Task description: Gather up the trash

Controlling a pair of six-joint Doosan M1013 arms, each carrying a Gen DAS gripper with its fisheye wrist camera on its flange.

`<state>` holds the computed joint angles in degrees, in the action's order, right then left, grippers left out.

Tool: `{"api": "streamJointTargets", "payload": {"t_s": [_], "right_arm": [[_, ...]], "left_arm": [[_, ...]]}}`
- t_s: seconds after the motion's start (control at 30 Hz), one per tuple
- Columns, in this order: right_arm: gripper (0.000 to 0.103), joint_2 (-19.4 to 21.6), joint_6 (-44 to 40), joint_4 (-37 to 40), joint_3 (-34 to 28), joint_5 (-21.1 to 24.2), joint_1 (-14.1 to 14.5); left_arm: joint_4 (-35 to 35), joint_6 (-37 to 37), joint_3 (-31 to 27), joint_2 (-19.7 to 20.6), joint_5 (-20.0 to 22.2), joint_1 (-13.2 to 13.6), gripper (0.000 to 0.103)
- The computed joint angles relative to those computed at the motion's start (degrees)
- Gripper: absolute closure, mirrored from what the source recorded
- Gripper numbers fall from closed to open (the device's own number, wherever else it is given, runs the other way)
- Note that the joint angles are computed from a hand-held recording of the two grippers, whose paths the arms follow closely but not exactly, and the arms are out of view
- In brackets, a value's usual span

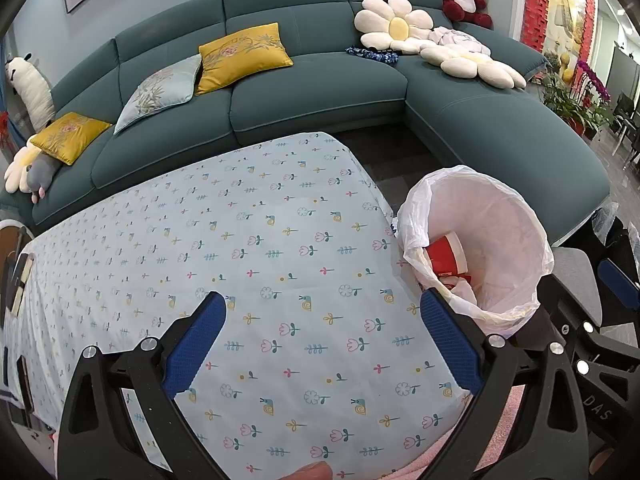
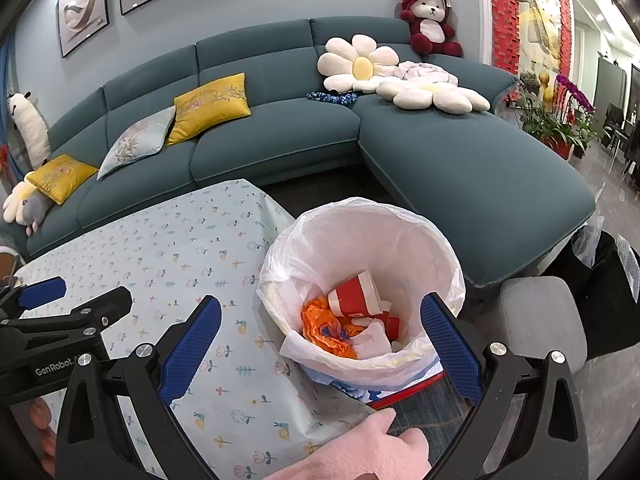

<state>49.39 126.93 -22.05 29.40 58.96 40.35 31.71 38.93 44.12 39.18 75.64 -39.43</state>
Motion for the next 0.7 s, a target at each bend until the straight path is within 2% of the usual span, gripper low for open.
{"api": "streamJointTargets", "payload": {"t_s": [0.7], "right_arm": [[0.007,-0.71,0.71,-0.4,1.57,-0.49,-0.05]], "left_arm": [[0.21,0.18,-0.23,0.18,-0.42,-0.38,0.01]]}}
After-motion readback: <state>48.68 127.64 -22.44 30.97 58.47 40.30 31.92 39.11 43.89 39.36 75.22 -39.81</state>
